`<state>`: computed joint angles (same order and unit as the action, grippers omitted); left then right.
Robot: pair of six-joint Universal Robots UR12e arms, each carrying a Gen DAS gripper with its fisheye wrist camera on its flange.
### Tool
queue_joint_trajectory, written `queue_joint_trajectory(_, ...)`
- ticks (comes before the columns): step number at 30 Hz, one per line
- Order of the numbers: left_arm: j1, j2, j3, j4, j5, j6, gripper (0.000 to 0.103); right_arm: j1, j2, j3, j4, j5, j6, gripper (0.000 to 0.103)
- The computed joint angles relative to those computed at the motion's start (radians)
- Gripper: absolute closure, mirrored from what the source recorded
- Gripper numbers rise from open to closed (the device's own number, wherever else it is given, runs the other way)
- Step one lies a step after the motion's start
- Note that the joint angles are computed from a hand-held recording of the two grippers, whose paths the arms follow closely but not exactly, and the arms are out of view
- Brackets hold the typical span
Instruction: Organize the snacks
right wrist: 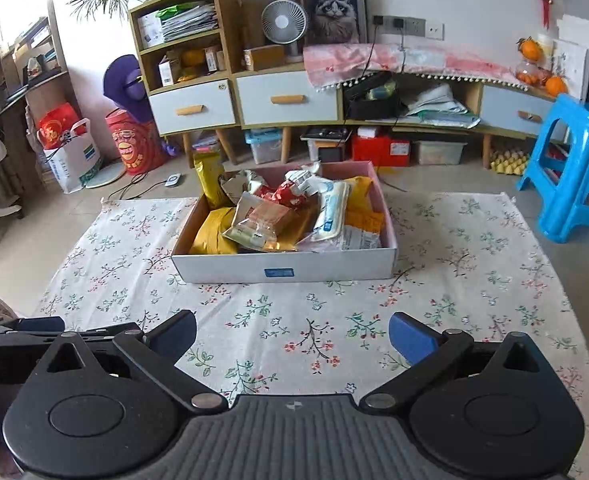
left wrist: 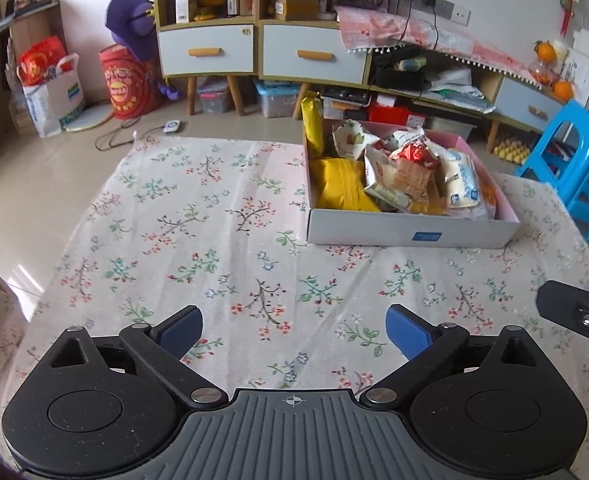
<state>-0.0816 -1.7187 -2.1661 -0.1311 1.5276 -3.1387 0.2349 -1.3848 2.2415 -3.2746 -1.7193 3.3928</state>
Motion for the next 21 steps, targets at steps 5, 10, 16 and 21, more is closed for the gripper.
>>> queue_joint_trajectory(5,-0.019,0.002,0.004,-0.021,0.045,0.009,0.002,0.020,-0.009,0.005,0.010,-0.046,-0.004,0.009)
queue_joint_trajectory(10,-0.028,0.009,-0.001,-0.015,0.061,0.034,0.002,0.024,-0.012,0.005,0.023,-0.061,0.013,0.009)
queue_joint_trajectory(16,-0.025,0.014,-0.002,-0.009,0.056,0.014,0.001,0.023,-0.011,0.002,0.042,-0.056,0.037,0.009)
queue_joint_trajectory(21,-0.025,0.019,-0.007,-0.003,0.051,0.018,0.001,0.030,-0.010,0.000,0.052,-0.064,0.028,0.009)
